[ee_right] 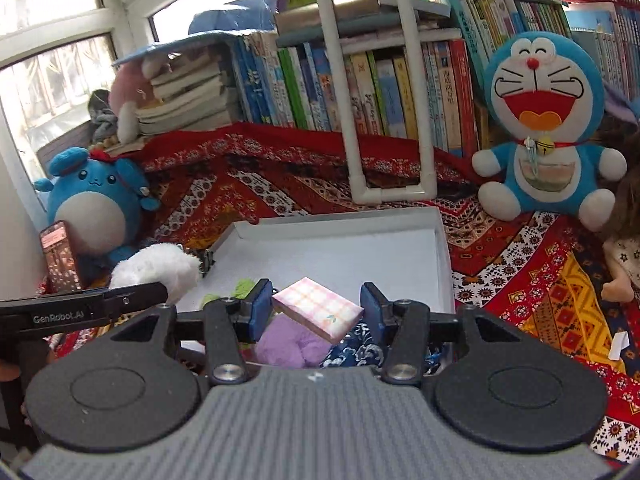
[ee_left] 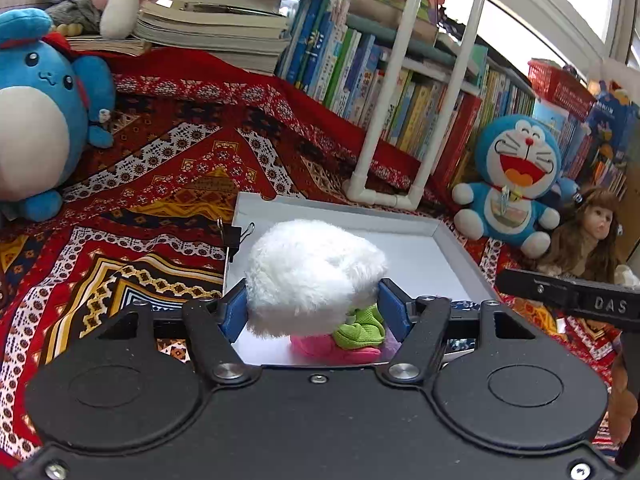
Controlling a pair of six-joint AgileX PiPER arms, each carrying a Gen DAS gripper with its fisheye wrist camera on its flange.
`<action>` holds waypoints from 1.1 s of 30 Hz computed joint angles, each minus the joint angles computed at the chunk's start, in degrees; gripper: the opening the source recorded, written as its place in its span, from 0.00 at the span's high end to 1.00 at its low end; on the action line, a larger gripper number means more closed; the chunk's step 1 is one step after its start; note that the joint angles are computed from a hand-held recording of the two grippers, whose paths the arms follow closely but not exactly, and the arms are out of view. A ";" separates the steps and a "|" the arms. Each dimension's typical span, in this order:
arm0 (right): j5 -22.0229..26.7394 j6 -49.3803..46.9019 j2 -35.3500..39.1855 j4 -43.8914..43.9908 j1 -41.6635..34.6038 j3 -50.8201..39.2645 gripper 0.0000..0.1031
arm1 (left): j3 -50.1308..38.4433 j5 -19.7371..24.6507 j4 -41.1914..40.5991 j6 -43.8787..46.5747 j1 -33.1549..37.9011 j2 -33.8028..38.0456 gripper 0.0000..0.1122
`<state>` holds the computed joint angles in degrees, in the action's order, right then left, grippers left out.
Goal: Organize soft objects
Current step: 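Grasp and carry the fluffy ball and pink box toward the tray with both tools, then open the left tool over the tray while the right tool releases the pink box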
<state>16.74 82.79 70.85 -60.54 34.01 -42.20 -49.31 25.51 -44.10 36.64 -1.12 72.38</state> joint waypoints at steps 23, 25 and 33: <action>-4.20 -15.09 11.82 18.43 -8.72 -6.90 0.46 | -2.59 -4.45 0.85 1.78 -3.49 7.14 0.42; -4.03 -15.21 12.02 18.45 -8.65 -7.10 0.46 | -2.45 -4.62 -0.13 2.68 -3.46 7.19 0.42; -5.23 -13.00 11.52 16.56 -8.85 -6.46 0.31 | -1.84 -4.72 -3.50 5.12 -2.57 6.33 0.36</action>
<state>11.51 69.78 82.37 -43.97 25.16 -48.66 -51.15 20.79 -47.60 41.76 -3.69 78.70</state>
